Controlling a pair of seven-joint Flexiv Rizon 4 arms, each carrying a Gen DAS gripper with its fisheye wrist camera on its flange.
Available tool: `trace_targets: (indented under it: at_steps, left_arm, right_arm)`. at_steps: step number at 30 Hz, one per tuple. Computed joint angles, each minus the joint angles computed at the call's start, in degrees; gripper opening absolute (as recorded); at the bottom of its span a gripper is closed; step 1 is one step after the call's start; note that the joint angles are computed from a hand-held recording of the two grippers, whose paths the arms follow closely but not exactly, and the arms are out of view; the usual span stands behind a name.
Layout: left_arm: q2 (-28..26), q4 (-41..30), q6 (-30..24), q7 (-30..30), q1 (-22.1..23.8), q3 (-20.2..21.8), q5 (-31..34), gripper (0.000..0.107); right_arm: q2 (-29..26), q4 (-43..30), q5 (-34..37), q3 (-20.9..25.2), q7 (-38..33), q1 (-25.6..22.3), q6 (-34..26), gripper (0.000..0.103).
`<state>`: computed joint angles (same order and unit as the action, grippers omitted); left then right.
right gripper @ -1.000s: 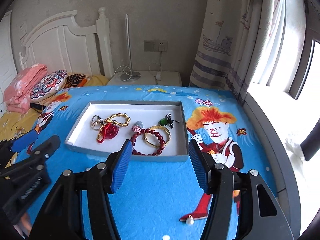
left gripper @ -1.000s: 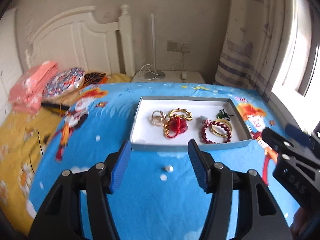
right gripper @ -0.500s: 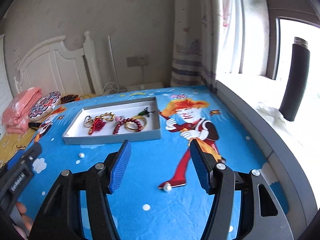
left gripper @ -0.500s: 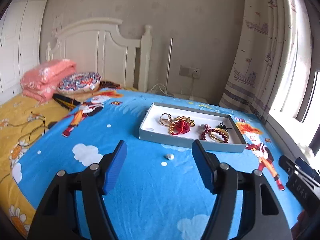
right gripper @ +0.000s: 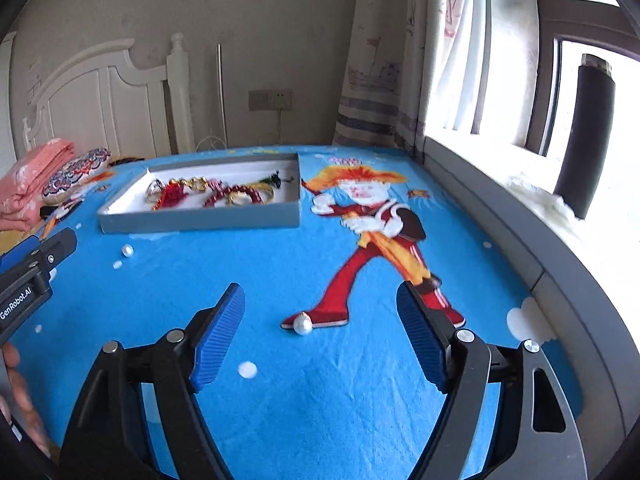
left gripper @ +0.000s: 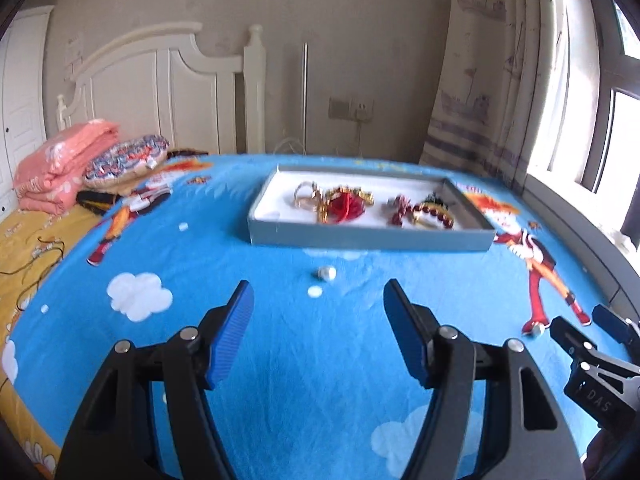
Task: Organize jewelry
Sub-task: 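Move the right tool to the white pearl on the cover, then close the right tool on the white pearl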
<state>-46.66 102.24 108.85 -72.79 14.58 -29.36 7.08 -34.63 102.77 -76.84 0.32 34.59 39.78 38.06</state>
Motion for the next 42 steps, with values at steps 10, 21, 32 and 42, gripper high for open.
trace_targets:
  at_steps: [10, 21, 32, 42]
  left_arm:
    - [-2.74, -2.03, -5.4, 4.81, 1.98, -3.07, -2.22, 0.052]
    - [-2.97, -1.65, -6.75, 7.52, 2.9, -4.89, -5.17, 0.052]
    - [-4.97, -6.87, -16.57, 13.47, 2.82, -7.61, -11.93, 0.046]
    - [-5.5, -14.41, -23.95, 18.9, -4.92, -0.44, -19.56, 0.028]
  right_arm:
    - [-3.2, -1.79, 4.96, -0.71, -3.88, -2.34, 8.71, 0.057]
    - [-3.49, -2.15, 8.52, -2.66, -6.81, -1.29, 10.01, 0.035]
    - [-3.61, -2.21, 7.47, -3.01, -7.48, -0.91, 10.1, 0.014]
    - [-3.41, -1.83, 6.79, -2.86, -6.57, -1.12, 10.23, 0.014]
